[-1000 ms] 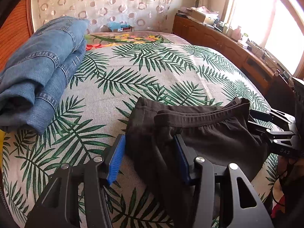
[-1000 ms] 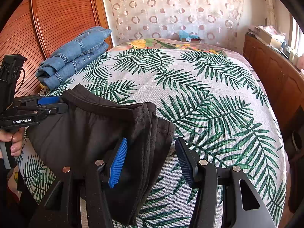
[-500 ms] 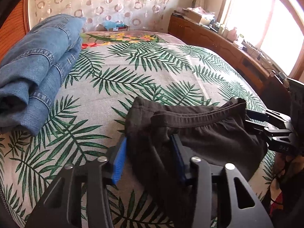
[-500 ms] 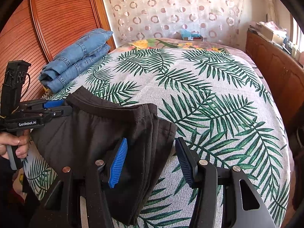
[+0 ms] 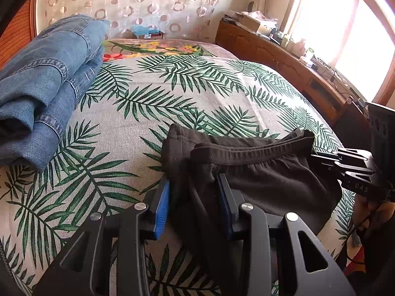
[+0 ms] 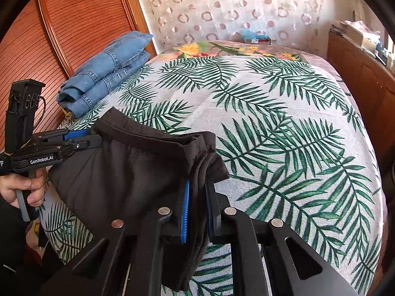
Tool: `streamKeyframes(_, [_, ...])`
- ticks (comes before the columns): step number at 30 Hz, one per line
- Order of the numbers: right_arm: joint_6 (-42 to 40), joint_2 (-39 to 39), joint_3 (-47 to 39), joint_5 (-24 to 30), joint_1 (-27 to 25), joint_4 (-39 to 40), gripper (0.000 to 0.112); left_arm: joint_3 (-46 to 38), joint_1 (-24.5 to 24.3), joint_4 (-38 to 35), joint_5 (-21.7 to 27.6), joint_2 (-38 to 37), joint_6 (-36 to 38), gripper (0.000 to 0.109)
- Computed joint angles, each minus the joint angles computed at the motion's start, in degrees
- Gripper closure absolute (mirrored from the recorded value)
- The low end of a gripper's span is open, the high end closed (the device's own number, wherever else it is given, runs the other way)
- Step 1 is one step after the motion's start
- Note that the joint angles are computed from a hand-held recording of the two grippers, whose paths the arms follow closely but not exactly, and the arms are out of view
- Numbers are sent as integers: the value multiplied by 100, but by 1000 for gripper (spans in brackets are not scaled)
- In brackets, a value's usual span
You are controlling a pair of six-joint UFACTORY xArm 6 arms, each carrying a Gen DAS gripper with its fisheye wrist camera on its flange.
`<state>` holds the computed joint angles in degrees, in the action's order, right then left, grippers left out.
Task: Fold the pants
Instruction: 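Close both grippers on the folded black shorts edge, then lift the folded black shorts with both grippers toward the blue jeans stack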
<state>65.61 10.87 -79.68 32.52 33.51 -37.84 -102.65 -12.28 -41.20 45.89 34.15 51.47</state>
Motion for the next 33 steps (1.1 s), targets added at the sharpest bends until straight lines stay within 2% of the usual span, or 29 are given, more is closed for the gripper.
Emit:
streamKeyframes(6, [421,-36,64,-123,-7,-313,103,90,26,-169,65,-97,126,88])
streamKeyframes(11, [952,-241,153,-35,133,-984,104,501,43,-670,-151,-469,445,92])
streamKeyframes(16, [979,-335,1,263,342,-1350,104,859,82,-1101,-297,-876,796,94])
streamKeyframes(19, [868,-365,-99,397,422,-1433,104,876,159,-1271,-300,-1012,921,94])
streamKeyframes(26, [71,14,-976,632,490,-1381,104,616,254,-1406,-483,-1041,1041,94])
streamKeyframes(33, [-840,691,-2125,672,373,-1140,104,-191,396,-1360,-516,-646,905,94])
